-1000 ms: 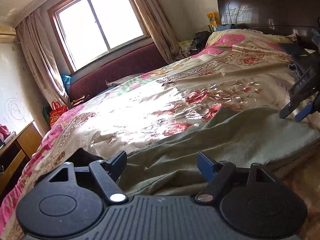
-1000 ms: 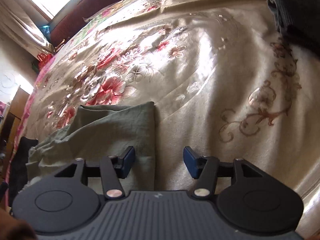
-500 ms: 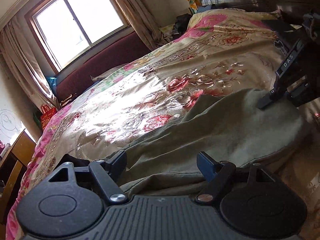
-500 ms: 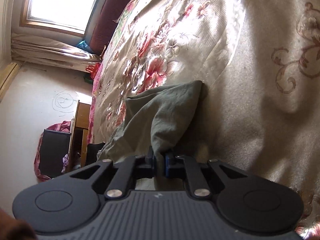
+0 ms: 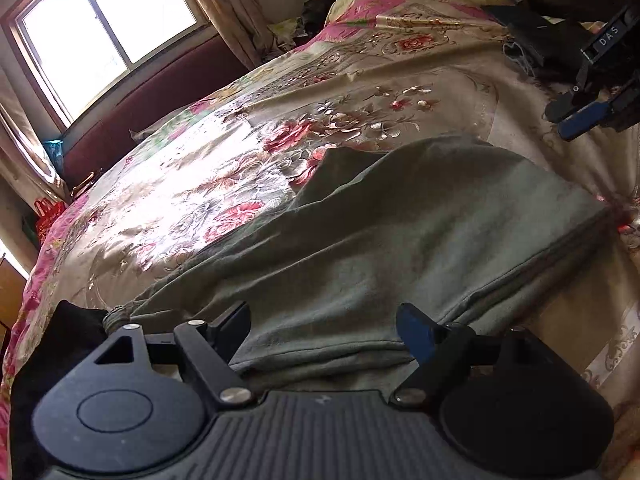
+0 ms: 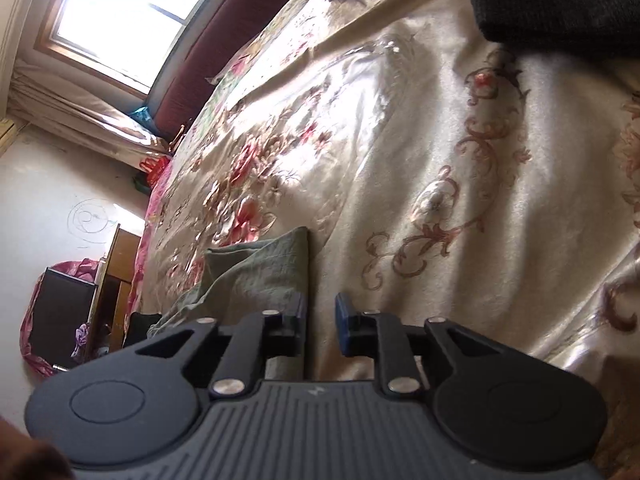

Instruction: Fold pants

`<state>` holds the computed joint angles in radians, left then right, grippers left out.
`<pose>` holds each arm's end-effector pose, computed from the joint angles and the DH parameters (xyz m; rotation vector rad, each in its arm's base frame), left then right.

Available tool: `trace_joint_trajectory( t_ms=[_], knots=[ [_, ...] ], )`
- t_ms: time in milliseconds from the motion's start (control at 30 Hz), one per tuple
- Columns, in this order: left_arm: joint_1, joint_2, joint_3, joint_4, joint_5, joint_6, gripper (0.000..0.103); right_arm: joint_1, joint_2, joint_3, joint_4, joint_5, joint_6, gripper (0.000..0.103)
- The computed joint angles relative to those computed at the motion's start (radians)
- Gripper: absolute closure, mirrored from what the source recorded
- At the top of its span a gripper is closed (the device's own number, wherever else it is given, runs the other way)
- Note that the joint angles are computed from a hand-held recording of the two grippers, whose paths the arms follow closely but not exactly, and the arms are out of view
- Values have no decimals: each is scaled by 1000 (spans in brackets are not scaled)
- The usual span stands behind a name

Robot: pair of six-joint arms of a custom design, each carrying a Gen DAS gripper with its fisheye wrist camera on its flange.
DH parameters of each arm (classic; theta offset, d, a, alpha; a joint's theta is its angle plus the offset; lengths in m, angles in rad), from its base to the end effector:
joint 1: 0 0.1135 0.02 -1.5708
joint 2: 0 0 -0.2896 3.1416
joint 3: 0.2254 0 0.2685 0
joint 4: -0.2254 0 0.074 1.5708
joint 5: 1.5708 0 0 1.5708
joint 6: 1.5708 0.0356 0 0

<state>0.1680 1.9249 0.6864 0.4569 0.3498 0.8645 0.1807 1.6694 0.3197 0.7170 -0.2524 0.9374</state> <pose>0.3361 0.0446 0.0816 0.9401 2.0956 0.1188 0.2462 0.0540 0.0954 0.7200 2.2159 0.8750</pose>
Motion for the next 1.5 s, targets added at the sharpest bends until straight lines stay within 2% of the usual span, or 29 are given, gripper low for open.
trace_joint_trajectory(
  t_ms=[33, 167, 267, 333, 433, 467, 567, 600, 633, 667, 700, 733, 767, 800, 867, 967, 1033, 1100, 1200, 1233, 1300, 1367, 1433, 1500],
  knots=[
    [8, 1, -2, 11, -5, 13, 10, 19, 43, 18, 29, -7, 10, 57],
    [43, -7, -3, 3, 9, 4, 10, 62, 221, 101, 123, -50, 52, 57],
    [57, -8, -3, -8, 21, -11, 10, 33, 366, 100, 363, -169, 190, 58],
    [58, -6, -7, -5, 20, -4, 10, 20, 410, 83, 488, -198, 207, 58],
    [50, -2, 2, -17, 20, 9, 10, -12, 480, 148, 472, -259, 219, 59],
    [46, 1, 6, -19, 16, 12, 10, -15, 517, 169, 497, -263, 236, 64],
    [32, 4, 17, -26, -3, 12, 10, -30, 647, 207, 684, -297, 357, 65],
    [30, 4, 20, -29, -8, 14, 10, -23, 654, 207, 707, -286, 377, 65],
    [25, 3, 21, -33, -16, 15, 10, -14, 634, 202, 684, -266, 373, 72],
    [23, 1, 22, -35, -22, 18, 10, 0, 600, 195, 644, -246, 368, 92],
    [21, -2, 20, -37, -28, 22, 10, 10, 586, 178, 667, -239, 371, 97],
    [18, -9, 16, -36, -34, 29, 10, 21, 565, 158, 682, -223, 352, 97],
    [16, -14, 12, -34, -38, 35, 10, 35, 513, 146, 621, -193, 297, 97],
    [12, -16, 8, -31, -43, 43, 10, 47, 466, 159, 509, -161, 232, 97],
    [-1, -11, 6, -26, -57, 54, 10, 43, 425, 206, 305, -138, 178, 98],
    [-15, -10, 24, -73, -45, 29, 10, -5, 408, 149, 399, -152, 197, 98],
    [-24, -19, 32, -122, -11, 11, 10, -22, 315, 102, 353, -128, 136, 98],
    [-45, -27, 15, -113, 7, 10, 10, -64, 223, 63, 264, -141, 71, 98],
    [-63, -43, -10, -112, 53, 29, 10, -100, 92, 64, -16, -60, -43, 97],
    [-64, -48, -17, -109, 69, 31, 8, -104, 53, 71, -97, -34, -82, 94],
    [-56, -61, -25, -115, 98, 23, 8, -78, -81, 97, -336, 88, -170, 85],
    [-34, -73, -32, -110, 128, 16, 9, -26, -192, 121, -485, 236, -213, 71],
    [0, -78, -39, -82, 159, 3, 9, 60, -286, 169, -627, 394, -226, 70],
    [33, -66, -43, -24, 155, -18, 9, 177, -294, 254, -676, 460, -336, 70]
  ],
)
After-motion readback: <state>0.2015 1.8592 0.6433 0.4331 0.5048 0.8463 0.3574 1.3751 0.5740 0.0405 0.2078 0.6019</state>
